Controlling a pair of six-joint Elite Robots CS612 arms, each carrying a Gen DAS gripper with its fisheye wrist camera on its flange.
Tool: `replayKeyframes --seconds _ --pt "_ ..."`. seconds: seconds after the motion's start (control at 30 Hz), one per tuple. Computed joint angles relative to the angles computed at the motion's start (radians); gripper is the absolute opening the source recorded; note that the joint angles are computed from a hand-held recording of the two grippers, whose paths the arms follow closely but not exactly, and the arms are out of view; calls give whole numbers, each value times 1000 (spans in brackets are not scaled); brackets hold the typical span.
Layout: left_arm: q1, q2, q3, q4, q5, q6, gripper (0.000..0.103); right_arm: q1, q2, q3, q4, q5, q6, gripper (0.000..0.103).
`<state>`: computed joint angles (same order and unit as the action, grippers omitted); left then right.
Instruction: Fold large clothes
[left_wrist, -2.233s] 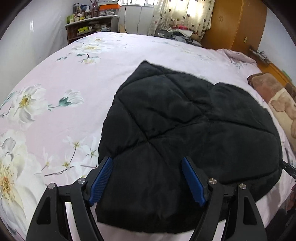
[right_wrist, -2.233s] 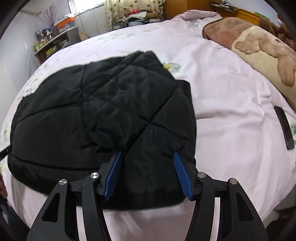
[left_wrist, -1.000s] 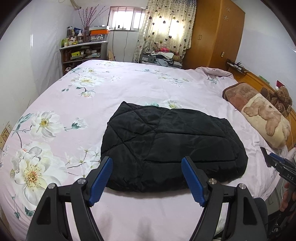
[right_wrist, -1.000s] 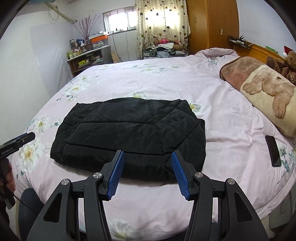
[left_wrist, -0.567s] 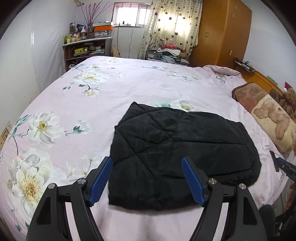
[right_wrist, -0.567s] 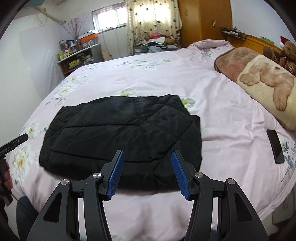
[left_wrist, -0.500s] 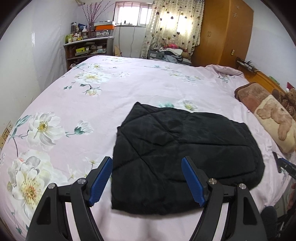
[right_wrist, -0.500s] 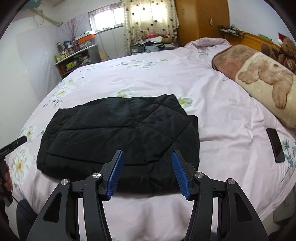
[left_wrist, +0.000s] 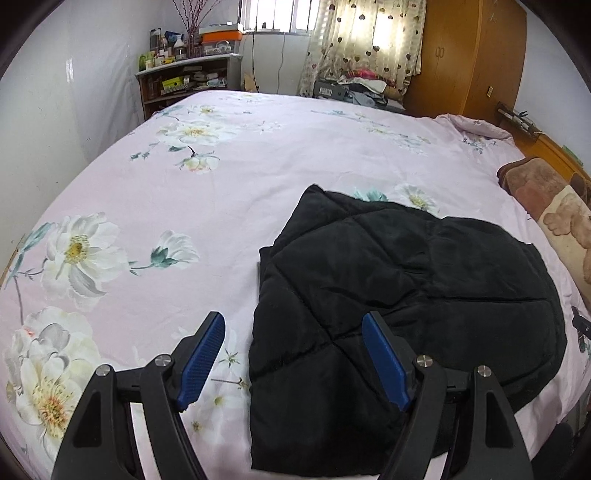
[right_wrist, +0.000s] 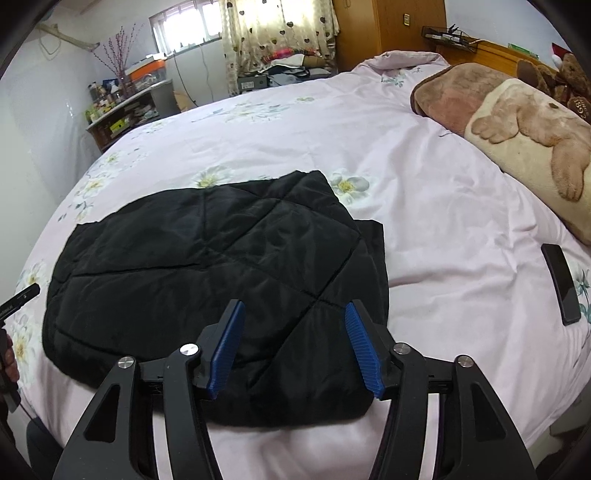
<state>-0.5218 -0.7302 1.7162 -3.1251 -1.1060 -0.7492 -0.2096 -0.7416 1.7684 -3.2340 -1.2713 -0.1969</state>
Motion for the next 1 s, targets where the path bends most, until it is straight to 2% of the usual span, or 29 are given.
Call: replayKeyframes --seconds 0.27,0.33,0.43,0.53,0.6,0.67,0.73,0.9,0.93,0.97,1.0 --pt "32 57 -61 25 -55 25 80 -8 53 -75 90 -37 13 63" --pt "40 72 -73 15 -78 35 81 -13 66 -94 121 -26 19 71" --pt "49 93 -88 -5 -104 40 91 -27 88 -126 176 29 28 74" --pt "73 116 -101 -44 -187 24 98 -38 107 -150 210 73 35 79" --pt "94 132 -105 -85 -269 -1 102 -46 120 -167 235 107 40 83" --pt "113 148 -109 -127 -345 -29 103 -50 130 -180 257 130 51 90" --pt "121 157 -113 -148 -380 -31 103 -57 143 -195 289 165 64 93" --pt "125 166 -135 -137 -422 -7 103 -69 158 -214 346 237 79 93" --pt "126 166 -136 -139 -433 -7 103 -71 158 -213 355 248 80 88" --pt "128 167 -133 -149 -445 -12 103 -76 155 -207 361 277 77 78" --pt "130 170 -129 -166 -464 -21 103 -80 150 -195 357 299 67 74"
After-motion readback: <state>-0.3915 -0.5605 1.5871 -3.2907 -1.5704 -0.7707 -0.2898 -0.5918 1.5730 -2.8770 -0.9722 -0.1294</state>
